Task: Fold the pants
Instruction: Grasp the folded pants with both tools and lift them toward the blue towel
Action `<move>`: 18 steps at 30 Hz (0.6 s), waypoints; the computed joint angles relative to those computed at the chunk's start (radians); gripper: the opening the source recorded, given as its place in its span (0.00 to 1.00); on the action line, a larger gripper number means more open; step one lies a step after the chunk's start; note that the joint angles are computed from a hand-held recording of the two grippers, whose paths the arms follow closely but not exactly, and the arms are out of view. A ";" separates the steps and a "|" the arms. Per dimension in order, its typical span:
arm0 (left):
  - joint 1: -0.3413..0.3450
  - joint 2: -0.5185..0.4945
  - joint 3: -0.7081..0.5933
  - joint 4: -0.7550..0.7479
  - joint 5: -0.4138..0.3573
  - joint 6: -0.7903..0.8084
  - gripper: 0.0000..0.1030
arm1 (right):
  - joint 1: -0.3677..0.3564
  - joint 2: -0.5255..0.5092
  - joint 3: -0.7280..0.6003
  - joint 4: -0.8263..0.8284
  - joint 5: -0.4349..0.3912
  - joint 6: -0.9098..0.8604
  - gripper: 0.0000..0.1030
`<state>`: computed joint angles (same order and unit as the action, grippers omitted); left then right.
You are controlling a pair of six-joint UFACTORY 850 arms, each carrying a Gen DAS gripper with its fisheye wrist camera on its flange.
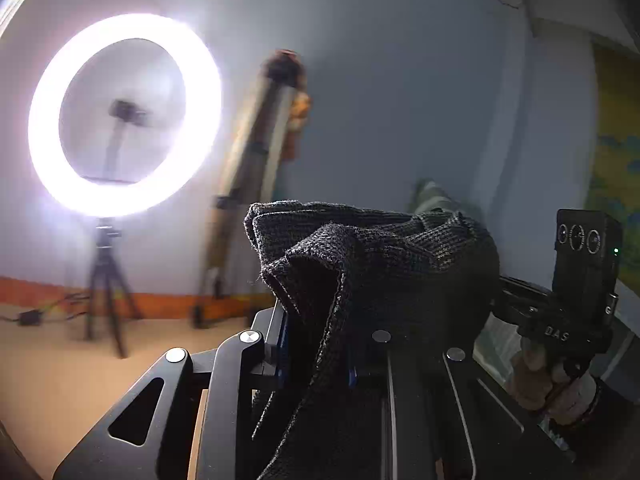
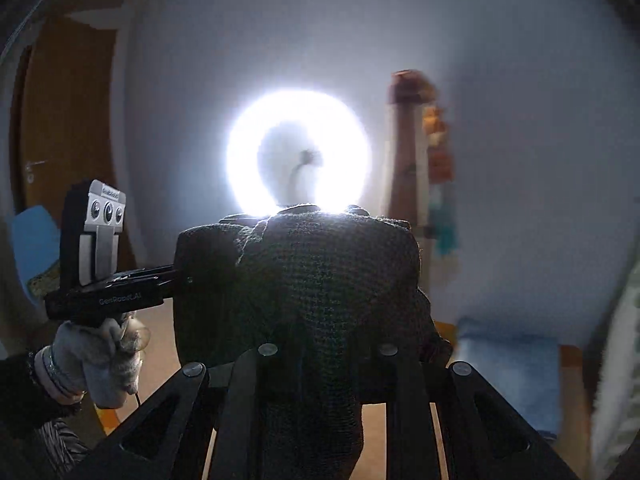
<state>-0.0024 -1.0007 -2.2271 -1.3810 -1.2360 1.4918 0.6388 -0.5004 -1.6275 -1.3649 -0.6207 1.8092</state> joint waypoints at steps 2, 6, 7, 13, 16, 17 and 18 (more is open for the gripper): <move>-0.029 0.036 0.060 -0.015 0.007 0.035 0.18 | -0.007 0.065 0.087 -0.024 -0.023 0.047 0.15; -0.088 0.062 0.105 -0.037 0.009 0.060 0.18 | -0.044 0.180 0.229 -0.044 -0.041 0.102 0.15; -0.103 0.061 0.105 -0.042 0.012 0.059 0.18 | -0.054 0.201 0.256 -0.047 -0.040 0.109 0.15; -0.173 0.050 0.103 -0.059 0.032 0.050 0.18 | -0.134 0.304 0.383 -0.063 -0.006 0.127 0.15; -0.203 0.032 0.086 -0.063 0.052 0.053 0.18 | -0.180 0.343 0.443 -0.090 0.035 0.151 0.15; -0.214 0.022 0.074 -0.058 0.064 0.047 0.18 | -0.200 0.350 0.458 -0.101 0.055 0.158 0.15; -0.224 0.009 0.056 -0.052 0.073 0.036 0.18 | -0.222 0.354 0.470 -0.111 0.080 0.166 0.15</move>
